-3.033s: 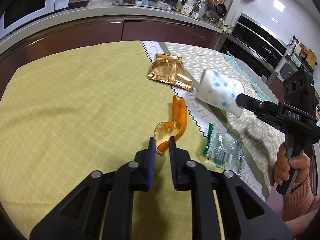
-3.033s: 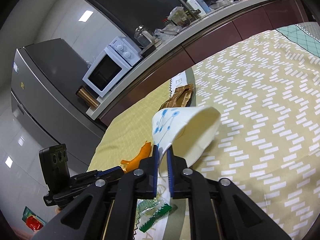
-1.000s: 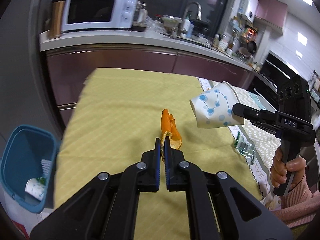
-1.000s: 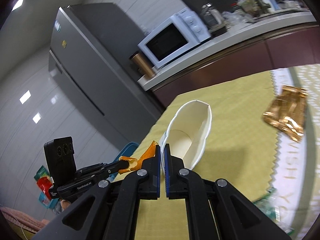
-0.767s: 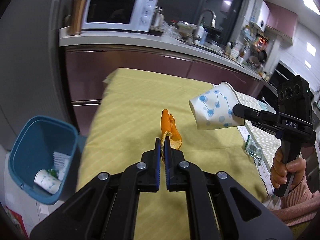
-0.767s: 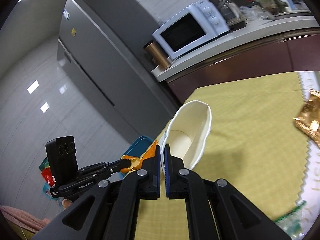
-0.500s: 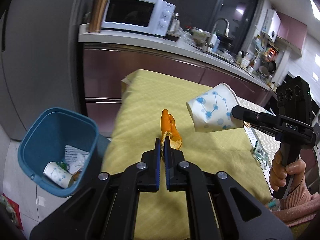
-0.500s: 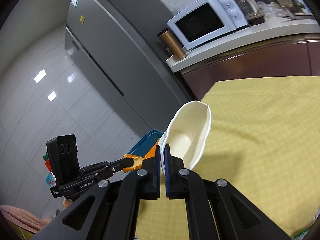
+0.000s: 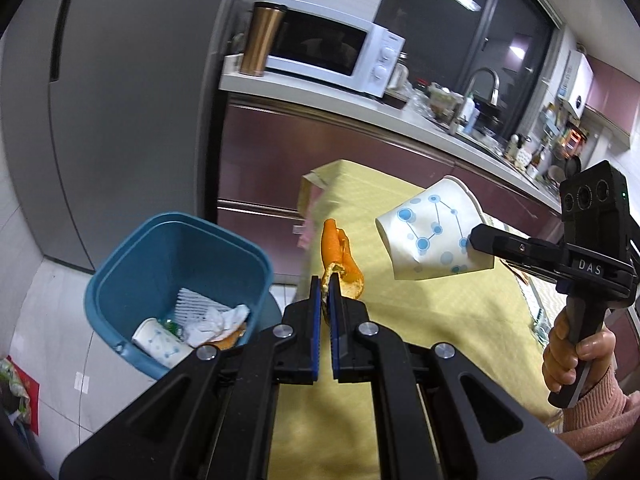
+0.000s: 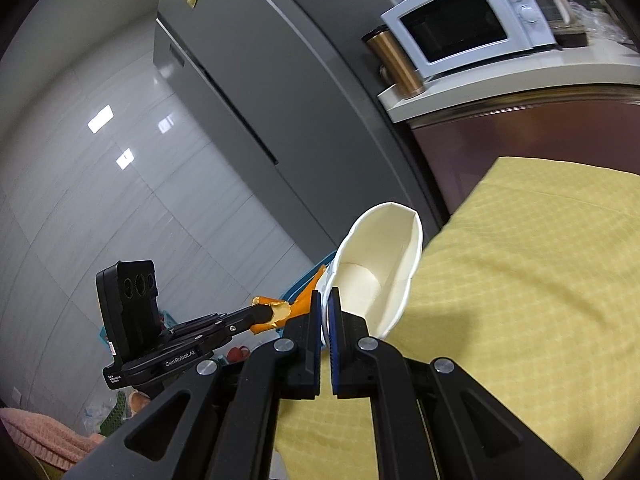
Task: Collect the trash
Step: 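Carry the orange peel and paper cup with both tools over the blue bin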
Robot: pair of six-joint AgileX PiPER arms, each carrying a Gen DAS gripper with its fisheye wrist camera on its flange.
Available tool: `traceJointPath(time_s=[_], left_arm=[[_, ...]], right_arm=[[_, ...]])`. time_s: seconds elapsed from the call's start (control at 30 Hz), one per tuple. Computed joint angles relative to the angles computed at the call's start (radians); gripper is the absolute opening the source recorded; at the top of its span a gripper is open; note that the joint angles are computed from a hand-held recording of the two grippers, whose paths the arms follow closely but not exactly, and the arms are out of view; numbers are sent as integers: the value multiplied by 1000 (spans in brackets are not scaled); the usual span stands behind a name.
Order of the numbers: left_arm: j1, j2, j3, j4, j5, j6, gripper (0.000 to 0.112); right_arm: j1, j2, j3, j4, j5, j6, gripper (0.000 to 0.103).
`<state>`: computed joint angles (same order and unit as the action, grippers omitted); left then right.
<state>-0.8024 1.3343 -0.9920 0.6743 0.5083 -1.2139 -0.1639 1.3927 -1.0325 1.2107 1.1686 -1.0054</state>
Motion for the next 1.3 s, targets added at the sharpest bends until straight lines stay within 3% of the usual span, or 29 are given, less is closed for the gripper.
traceJointPath(time_s=[0.33,0.67,1.3], left_arm=[[101,-52,85,-18,-15,1,4],[216,-29,133,-83,-67,55,4],[356,102,141,-201,-157,176,4]], right_arm=[[187,80,-90,-49,-100,71,3],[337,169,-176,-124,-185,152,3],[508,372,-358,-316,-256,346,3]])
